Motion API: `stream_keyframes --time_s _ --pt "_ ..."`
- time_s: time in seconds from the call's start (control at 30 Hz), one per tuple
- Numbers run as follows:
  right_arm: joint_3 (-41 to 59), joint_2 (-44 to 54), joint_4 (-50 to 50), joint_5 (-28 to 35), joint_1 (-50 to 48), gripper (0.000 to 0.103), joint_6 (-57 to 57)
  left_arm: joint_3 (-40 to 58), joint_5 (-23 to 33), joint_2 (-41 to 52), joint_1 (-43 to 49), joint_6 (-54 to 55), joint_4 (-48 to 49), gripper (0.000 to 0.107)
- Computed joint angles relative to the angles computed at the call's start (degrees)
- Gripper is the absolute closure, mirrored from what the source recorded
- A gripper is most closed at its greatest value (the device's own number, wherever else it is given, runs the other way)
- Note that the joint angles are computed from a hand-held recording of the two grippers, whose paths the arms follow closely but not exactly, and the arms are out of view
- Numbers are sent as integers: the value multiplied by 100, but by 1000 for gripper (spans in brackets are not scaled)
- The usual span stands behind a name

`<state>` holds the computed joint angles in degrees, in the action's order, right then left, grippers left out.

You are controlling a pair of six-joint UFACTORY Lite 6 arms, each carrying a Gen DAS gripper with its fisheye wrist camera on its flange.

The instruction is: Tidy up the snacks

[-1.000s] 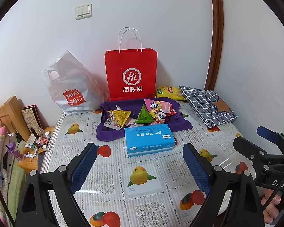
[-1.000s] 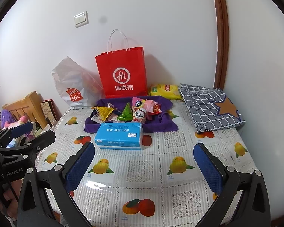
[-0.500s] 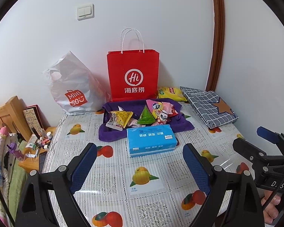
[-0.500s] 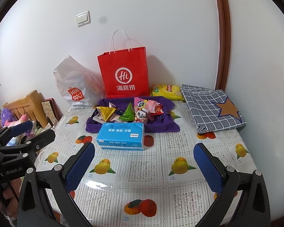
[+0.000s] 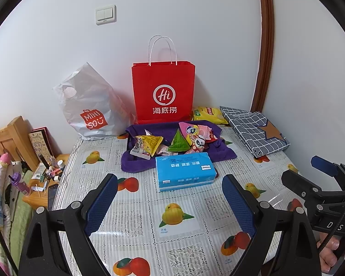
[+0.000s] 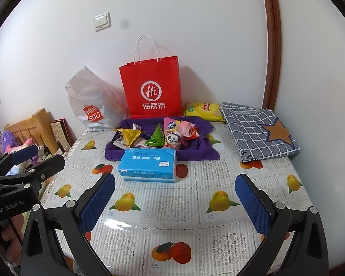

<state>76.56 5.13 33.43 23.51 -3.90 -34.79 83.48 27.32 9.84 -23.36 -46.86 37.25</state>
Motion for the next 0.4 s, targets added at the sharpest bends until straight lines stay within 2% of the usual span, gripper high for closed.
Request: stream_keyframes --time_s 0.4 --pt "2 43 -17 -22 34 0 -15 6 2 -12 52 -28 15 15"
